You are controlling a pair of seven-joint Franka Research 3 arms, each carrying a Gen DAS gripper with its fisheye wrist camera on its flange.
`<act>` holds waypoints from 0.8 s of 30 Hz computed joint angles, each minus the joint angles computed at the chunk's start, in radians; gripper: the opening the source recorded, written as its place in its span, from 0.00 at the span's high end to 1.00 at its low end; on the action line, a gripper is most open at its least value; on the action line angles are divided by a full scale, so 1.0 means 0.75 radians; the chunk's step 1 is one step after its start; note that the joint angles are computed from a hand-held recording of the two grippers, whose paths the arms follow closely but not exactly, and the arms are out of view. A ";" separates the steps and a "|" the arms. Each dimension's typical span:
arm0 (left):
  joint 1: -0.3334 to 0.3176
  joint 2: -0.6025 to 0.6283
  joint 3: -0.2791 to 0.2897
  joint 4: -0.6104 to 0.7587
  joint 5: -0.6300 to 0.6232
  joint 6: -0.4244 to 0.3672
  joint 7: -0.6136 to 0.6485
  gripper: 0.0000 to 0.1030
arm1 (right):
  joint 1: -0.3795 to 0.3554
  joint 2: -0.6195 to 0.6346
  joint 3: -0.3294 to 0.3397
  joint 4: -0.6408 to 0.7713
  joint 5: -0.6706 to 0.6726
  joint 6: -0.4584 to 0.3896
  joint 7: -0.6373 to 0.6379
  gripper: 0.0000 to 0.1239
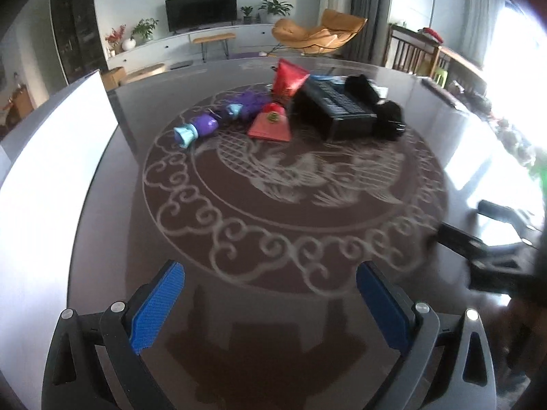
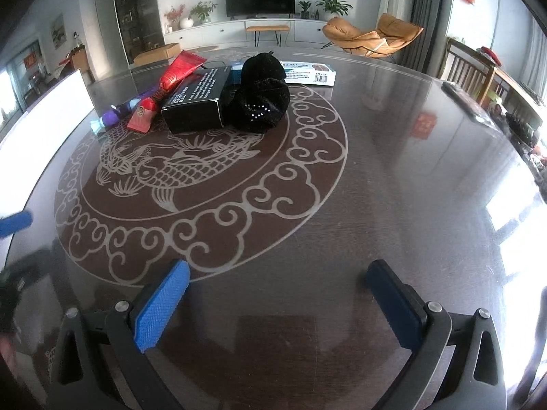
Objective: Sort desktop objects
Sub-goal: 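Return both tools from the bin to the table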
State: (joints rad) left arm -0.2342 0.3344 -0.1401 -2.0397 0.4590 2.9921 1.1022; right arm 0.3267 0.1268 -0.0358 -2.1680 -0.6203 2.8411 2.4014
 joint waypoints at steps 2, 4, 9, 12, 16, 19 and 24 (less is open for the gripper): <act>-0.001 0.037 0.008 0.042 0.005 -0.020 0.007 0.00 | 0.000 0.000 0.000 0.000 0.001 0.000 -0.001 0.17; 0.024 0.077 -0.014 0.074 -0.028 -0.041 0.035 0.00 | 0.000 0.000 0.000 0.000 0.001 0.000 -0.001 0.17; 0.016 0.086 0.006 0.050 -0.020 0.010 0.039 0.00 | 0.000 0.000 0.000 0.000 0.002 0.000 -0.003 0.17; 0.001 0.067 0.025 0.023 -0.008 0.022 0.020 0.00 | 0.000 -0.001 0.000 -0.001 0.003 0.001 -0.005 0.17; 0.005 0.066 0.022 0.019 -0.006 0.024 0.024 0.00 | 0.000 0.001 0.000 0.000 0.003 0.001 -0.005 0.17; 0.004 0.066 0.023 0.018 -0.005 0.024 0.021 0.00 | 0.000 0.001 0.000 0.001 0.004 0.001 -0.006 0.17; 0.005 0.065 0.021 0.019 -0.005 0.022 0.023 0.00 | 0.000 0.000 -0.001 0.000 0.006 0.001 -0.008 0.17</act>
